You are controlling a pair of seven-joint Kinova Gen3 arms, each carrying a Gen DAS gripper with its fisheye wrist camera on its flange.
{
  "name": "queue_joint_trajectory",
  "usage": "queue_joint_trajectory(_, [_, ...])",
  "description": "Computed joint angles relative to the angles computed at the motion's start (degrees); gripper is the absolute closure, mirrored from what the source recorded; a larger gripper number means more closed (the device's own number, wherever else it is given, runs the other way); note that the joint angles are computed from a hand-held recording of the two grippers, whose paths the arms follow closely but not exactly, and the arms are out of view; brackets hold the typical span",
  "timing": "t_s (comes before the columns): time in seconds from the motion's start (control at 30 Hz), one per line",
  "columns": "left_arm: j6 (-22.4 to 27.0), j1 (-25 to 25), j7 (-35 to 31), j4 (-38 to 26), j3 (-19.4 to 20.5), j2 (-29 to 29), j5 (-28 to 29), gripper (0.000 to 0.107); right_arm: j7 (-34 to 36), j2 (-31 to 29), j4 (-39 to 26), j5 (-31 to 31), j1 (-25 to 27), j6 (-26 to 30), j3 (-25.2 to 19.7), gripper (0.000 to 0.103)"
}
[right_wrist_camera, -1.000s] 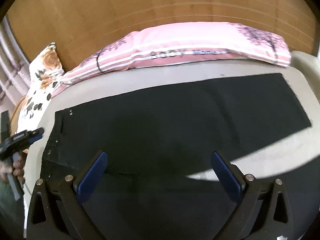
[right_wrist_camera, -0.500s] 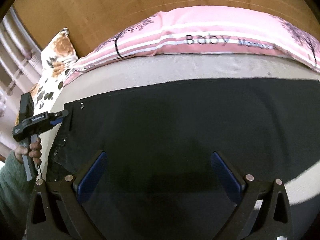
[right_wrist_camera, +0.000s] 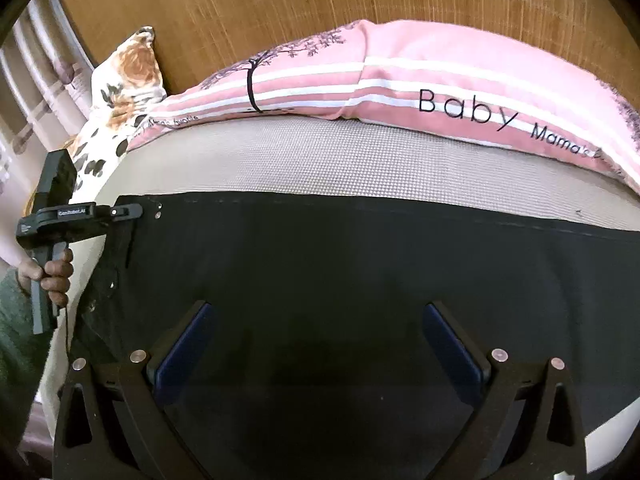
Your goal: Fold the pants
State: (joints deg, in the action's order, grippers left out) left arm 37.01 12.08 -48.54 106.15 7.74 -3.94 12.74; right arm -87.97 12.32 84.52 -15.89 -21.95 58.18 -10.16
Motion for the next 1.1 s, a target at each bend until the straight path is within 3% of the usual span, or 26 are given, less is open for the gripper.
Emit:
queue_joint_trajectory(0.13, [-0.21,4.50,5.37,-1.22,-3.09,1.37,-5.19,0.085,-1.26,2.13,-2.01,-0.54,0.69,2.05,-0.13,0.000])
queue_joint_trajectory(0.23, [0.20,0.94,11.37,-1.92,3.19,1.62,-12.18,0.092,-2.20,1.90,-0.79,1.77,4.38,-0.41,-4.74,0.000])
queue_joint_trajectory(0.3, [1.07,-0.65,15.51,-2.63,6.91,1.58,-16.84,0.096,-1.08,2.46,-1.01,2.76,4.74,-0.42,-5.05,0.000])
queue_joint_trajectory(0.37, [0.79,1.52,20.17,-2.54,6.52,0.95,-21.14,0.097,2.06,3.57,-1.82,2.06,4.68,0.62,-3.89,0.000])
queue_joint_trajectory(0.47, [-1.65,3.94,26.95,-1.39,6.27,-1.04,-26.17,0.098,5.42,5.46,-3.98,3.89,8.14,1.84,-7.10,0.001])
queue_joint_trajectory(0.53, [-3.29,3.56,30.96,-0.48,7.92,-2.74,-29.18,0.099,9.04,6.93,-6.30,3.35,9.29,3.17,-7.02,0.007])
queue_joint_trajectory(0.6, [-5.32,2.27,35.07,0.69,10.18,-4.63,-31.80,0.099,12.61,9.37,-10.07,2.02,10.52,6.17,-7.01,0.013])
queue_joint_trajectory(0.7, [-10.58,0.59,39.15,3.42,11.76,-7.48,-33.08,0.100,15.78,14.01,-16.65,1.25,11.64,11.14,-7.35,0.014])
queue_joint_trajectory(0.8, [-12.69,-4.48,42.82,4.36,17.23,-9.21,-35.55,0.100,17.13,18.53,-23.50,1.96,10.93,16.33,-7.10,0.021])
queue_joint_trajectory(0.93, [-15.02,-7.57,42.99,5.65,19.27,-11.25,-33.62,0.100,22.80,25.17,-34.11,-1.92,8.86,25.59,-4.00,0.031])
queue_joint_trajectory(1.1, [-15.59,-11.03,40.89,5.70,22.22,-12.81,-31.52,0.100,29.45,33.23,-47.39,-4.78,7.98,37.24,-5.77,0.032])
